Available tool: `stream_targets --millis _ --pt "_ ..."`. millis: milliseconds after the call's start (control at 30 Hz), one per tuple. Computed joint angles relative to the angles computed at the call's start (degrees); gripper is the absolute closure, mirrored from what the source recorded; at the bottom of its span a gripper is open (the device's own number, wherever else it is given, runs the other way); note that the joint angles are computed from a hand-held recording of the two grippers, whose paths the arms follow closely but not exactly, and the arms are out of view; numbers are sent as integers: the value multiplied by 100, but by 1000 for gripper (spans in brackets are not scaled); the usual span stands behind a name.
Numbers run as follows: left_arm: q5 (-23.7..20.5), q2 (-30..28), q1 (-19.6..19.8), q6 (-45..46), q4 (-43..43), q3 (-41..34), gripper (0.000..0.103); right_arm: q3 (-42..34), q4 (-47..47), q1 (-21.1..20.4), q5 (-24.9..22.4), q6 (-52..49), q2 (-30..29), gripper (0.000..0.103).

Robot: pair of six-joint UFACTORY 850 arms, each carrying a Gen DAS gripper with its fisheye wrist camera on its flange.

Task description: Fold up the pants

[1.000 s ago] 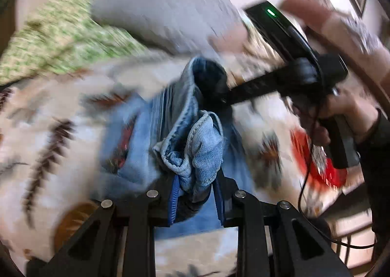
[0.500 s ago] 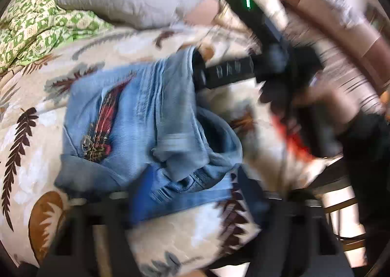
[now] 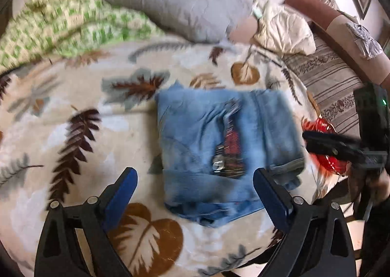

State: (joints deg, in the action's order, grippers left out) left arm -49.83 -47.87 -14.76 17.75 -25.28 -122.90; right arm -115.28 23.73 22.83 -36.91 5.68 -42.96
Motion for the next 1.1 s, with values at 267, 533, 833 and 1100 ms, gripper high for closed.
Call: stream_targets --millis 267,533,833,1100 --pt "-583 -522 71 712 -381 -357 9 -107 409 257 99 295 -405 75" --pt "-681 -223 57 1255 -921 -59 56 781 556 139 549 -154 264 85" --pt "-446 -391 -11 901 -366 -1 28 1226 1192 35 822 -411 105 86" --pt "64 -90 63 398 -5 -43 10 1396 -255 130 1064 626 615 25"
